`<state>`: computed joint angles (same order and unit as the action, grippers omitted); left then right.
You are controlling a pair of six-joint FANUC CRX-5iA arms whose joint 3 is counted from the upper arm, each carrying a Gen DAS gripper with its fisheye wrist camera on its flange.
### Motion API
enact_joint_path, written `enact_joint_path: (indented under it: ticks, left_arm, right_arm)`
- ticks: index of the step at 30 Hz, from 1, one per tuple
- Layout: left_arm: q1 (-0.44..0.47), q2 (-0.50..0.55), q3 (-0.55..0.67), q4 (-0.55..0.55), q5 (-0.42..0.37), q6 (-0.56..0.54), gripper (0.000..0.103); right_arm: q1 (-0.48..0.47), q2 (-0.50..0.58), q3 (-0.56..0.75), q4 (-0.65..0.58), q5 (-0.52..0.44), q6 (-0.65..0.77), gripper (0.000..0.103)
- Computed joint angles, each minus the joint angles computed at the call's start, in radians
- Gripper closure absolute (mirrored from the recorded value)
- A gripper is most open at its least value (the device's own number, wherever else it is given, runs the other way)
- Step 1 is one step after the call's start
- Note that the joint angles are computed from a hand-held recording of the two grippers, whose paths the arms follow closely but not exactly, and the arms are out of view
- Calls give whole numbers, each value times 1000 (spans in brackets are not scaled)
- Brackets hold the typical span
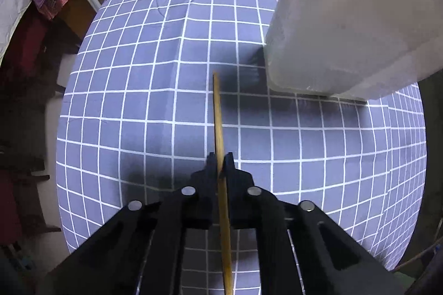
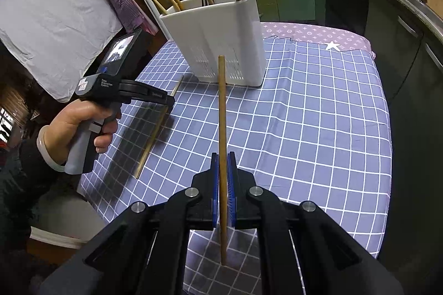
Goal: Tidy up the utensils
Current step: 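Lift the held chopstick upright with the right gripper while the left gripper holds its chopstick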
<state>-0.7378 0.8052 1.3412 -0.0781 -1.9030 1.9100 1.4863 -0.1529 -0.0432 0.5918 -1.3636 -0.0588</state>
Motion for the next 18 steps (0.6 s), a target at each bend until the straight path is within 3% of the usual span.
enact_joint_path:
  ticks: [9,18]
  left_arm:
    - [-7,-153,-185,-11,152,-41,97]
    - [-62,-444,-489,-65,401,-88,97]
  right_arm:
    - [36,-15,-8,64,-43,-46,96]
    - [73,8,16,110,-104,-55,96]
